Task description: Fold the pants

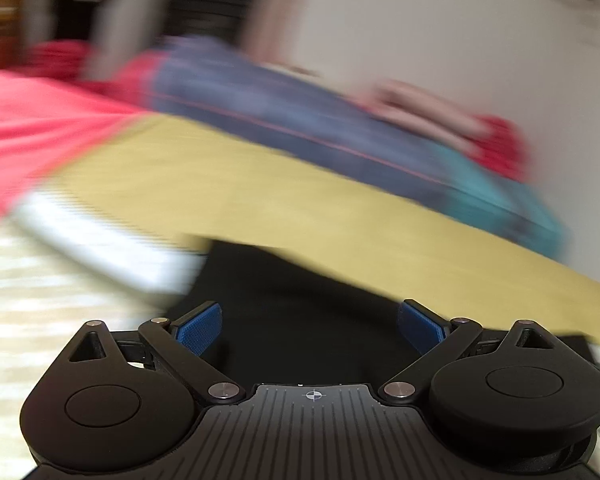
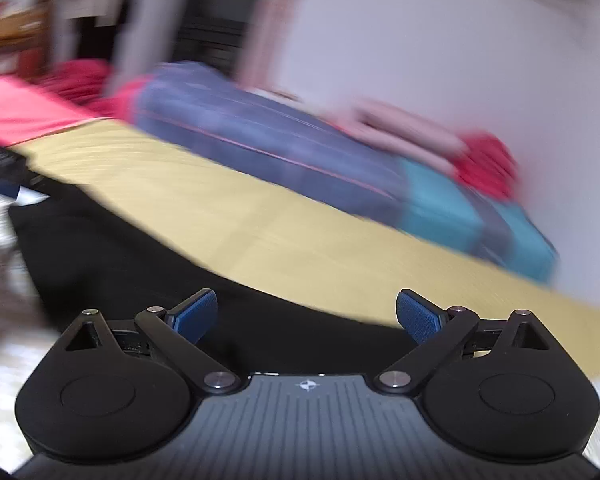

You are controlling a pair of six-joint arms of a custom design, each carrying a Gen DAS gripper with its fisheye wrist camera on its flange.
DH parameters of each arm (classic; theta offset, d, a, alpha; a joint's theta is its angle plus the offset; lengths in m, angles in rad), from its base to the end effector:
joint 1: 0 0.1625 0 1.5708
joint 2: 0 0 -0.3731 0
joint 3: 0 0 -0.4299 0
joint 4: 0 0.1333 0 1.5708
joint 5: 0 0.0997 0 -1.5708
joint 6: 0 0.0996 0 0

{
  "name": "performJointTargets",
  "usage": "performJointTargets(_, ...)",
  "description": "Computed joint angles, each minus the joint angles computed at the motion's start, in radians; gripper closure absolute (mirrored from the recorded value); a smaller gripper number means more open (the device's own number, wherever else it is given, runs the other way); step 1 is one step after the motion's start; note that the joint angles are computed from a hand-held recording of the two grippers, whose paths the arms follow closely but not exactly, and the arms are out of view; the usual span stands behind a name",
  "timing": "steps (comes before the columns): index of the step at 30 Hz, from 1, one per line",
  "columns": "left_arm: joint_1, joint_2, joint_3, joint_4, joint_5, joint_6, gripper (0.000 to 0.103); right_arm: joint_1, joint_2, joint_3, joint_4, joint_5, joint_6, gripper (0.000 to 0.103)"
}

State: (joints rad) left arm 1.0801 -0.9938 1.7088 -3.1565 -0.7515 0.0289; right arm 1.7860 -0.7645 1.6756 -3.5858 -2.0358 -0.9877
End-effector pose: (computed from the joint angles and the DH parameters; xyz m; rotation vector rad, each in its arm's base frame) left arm -0.1219 -0.6655 0.2258 0.1388 2.2906 -1.2420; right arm 0.2269 -0.6230 0.1300 0.9456 -1.9246 1.0211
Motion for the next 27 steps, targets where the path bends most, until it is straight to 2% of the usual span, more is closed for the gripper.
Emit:
performJointTargets(2, 0.008, -0.054, 0.053, -0.024, 0.119, -0.035, 0.0, 0.034, 0.066, -0.037, 0.037, 0.022, -0.053, 0.006)
performJointTargets(4, 0.023, -0.132, 0.119, -0.003, 0.178, -0.111, 0.0, 0.068, 0.147, -0.092, 0.072, 0.028, -0.11, 0.006)
performJointTargets(8, 0.053, -0.289, 0.242, 0.074, 0.214, -0.263, 0.0, 0.129, 0.338, -0.255, 0.092, -0.007, -0.209, 0.013)
performJointTargets(11, 0.048, -0.351, 0.31, 0.034, 0.235, -0.238, 0.0, 0.162, 0.468, -0.403, 0.12, -0.068, -0.222, 0.014)
performJointTargets(13, 0.038, -0.372, 0.339, 0.017, 0.24, -0.22, 0.0, 0.174, 0.533, -0.498, 0.17, -0.111, -0.199, 0.015)
performJointTargets(15, 0.026, -0.394, 0.367, 0.03, 0.226, -0.227, 0.0, 0.18, 0.587, -0.579, 0.206, -0.142, -0.188, 0.03)
performJointTargets(16, 0.018, -0.397, 0.377, 0.03, 0.218, -0.223, 0.0, 0.181, 0.581, -0.586, 0.267, -0.144, -0.148, 0.068)
performJointTargets(17, 0.008, -0.397, 0.387, 0.023, 0.21, -0.212, 0.0, 0.178, 0.552, -0.572, 0.366, -0.127, -0.072, 0.086)
performJointTargets(18, 0.0, -0.39, 0.387, 0.018, 0.198, -0.197, 0.0, 0.181, 0.538, -0.572, 0.423, -0.133, -0.016, 0.086)
performJointTargets(20, -0.013, -0.367, 0.38, 0.012, 0.159, -0.167, 0.0, 0.18, 0.508, -0.556, 0.455, -0.116, 0.007, 0.088)
performJointTargets(23, -0.029, -0.307, 0.349, 0.014, 0.079, -0.133, 0.0, 0.165, 0.408, -0.508, 0.578, -0.036, 0.134, 0.089)
performJointTargets(27, -0.042, -0.196, 0.269, 0.033, -0.057, -0.089, 0.0, 0.147, 0.276, -0.468, 0.669, 0.041, 0.279, 0.092)
